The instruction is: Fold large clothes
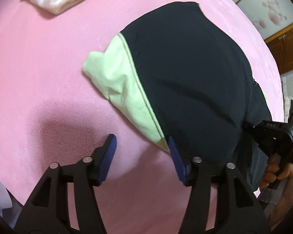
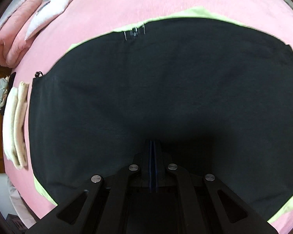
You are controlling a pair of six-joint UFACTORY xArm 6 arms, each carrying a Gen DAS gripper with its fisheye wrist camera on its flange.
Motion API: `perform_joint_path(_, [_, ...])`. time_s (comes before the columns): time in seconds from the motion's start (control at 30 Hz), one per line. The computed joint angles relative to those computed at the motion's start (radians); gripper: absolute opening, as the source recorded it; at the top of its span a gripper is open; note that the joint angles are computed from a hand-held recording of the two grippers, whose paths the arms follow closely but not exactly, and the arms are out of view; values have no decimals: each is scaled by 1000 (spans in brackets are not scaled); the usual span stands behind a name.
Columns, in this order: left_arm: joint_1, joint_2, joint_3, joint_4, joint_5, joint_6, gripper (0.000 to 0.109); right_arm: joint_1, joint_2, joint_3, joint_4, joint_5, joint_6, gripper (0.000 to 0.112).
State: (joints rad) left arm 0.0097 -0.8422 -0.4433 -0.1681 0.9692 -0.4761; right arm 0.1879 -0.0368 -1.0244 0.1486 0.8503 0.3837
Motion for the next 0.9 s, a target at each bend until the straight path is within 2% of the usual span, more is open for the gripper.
perform_joint_path(0.2, [25, 12, 26, -30, -70, 8, 64, -3, 87, -106, -55, 79, -35, 2])
perform_joint_path(0.3, [66, 136, -14, -74, -168, 70, 68, 5, 112, -145, -102, 103, -15, 2])
perform_joint_path(0.37, [75, 140, -2, -90, -201, 72, 72, 19, 105, -144, -127, 109, 16, 2])
perform_joint_path(0.47, [74, 177, 4, -110, -294, 73, 80, 33, 98, -145, -151, 115, 56, 2])
perform_joint_path(0.5, [40, 235, -5, -105, -363, 40, 82, 32, 100, -149, -153, 117, 63, 2])
perform_joint_path(0.53, [39, 254, -6, -112, -396, 31, 83, 38, 85, -139, -156, 122, 76, 2])
perform_joint_path(0.7, [33, 297, 6, -123, -531, -48, 83, 77, 32, -91, -170, 135, 127, 2])
perform_joint_path(0.73, [37, 302, 6, -143, -552, -48, 80, 85, 61, -115, -175, 126, 139, 2])
perform_joint_path(0.77, [43, 309, 0, -124, -557, -77, 72, 98, 91, -139, -182, 123, 151, 2])
perform_joint_path(0.9, [56, 333, -23, -67, -577, -208, 61, 120, 113, -146, -204, 121, 177, 2])
